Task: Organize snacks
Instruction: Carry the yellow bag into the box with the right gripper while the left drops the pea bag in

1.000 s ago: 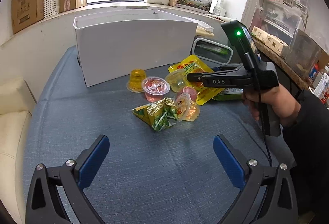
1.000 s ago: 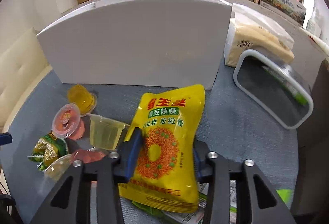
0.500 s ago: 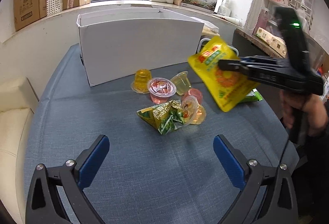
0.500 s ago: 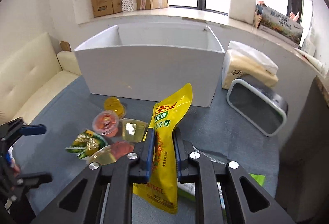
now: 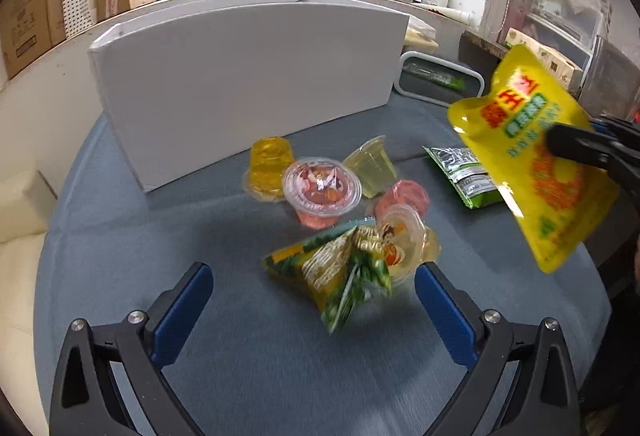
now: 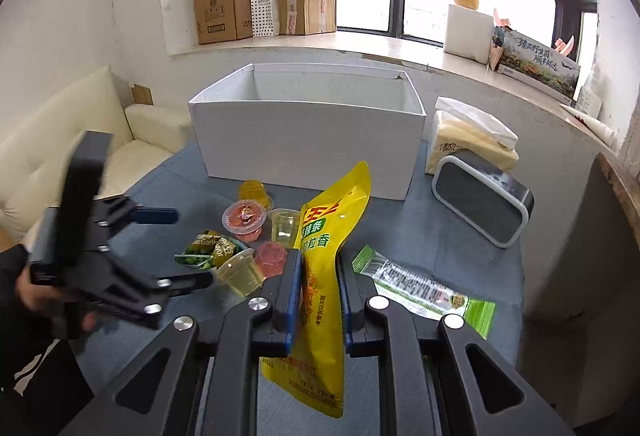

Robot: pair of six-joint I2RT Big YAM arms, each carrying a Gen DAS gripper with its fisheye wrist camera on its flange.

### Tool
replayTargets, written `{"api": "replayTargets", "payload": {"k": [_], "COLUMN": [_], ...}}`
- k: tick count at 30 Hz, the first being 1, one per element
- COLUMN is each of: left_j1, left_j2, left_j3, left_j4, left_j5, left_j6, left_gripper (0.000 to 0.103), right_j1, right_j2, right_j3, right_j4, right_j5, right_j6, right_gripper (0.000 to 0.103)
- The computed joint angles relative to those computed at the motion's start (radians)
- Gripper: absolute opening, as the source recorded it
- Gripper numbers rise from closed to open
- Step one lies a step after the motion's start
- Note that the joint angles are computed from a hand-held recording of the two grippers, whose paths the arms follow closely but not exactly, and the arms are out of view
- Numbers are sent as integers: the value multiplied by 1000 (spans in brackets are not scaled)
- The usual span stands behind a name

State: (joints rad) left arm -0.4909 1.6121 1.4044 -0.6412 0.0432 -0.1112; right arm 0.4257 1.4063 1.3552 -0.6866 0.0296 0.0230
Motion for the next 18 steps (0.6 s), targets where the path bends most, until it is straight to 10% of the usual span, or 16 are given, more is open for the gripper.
{"api": "replayTargets", "payload": {"k": [4, 6, 18], "left_j1": [6, 2, -13], "left_j2": [45, 47, -95], "left_j3": [49, 55, -26], "left_j4": [-51, -55, -12], "left_j5": [48, 12, -6], "left_j6": [23, 29, 71], "left_gripper": [94, 65, 54], "right_j1": [-11, -17, -3], "right_j2": [-10, -14, -9], "right_j3": [-12, -18, -11], "right_j4": [-3, 4, 22], "right_j5": [-13, -26, -47], "right_j6": [18, 32, 59], "right_gripper": [17, 17, 17]}}
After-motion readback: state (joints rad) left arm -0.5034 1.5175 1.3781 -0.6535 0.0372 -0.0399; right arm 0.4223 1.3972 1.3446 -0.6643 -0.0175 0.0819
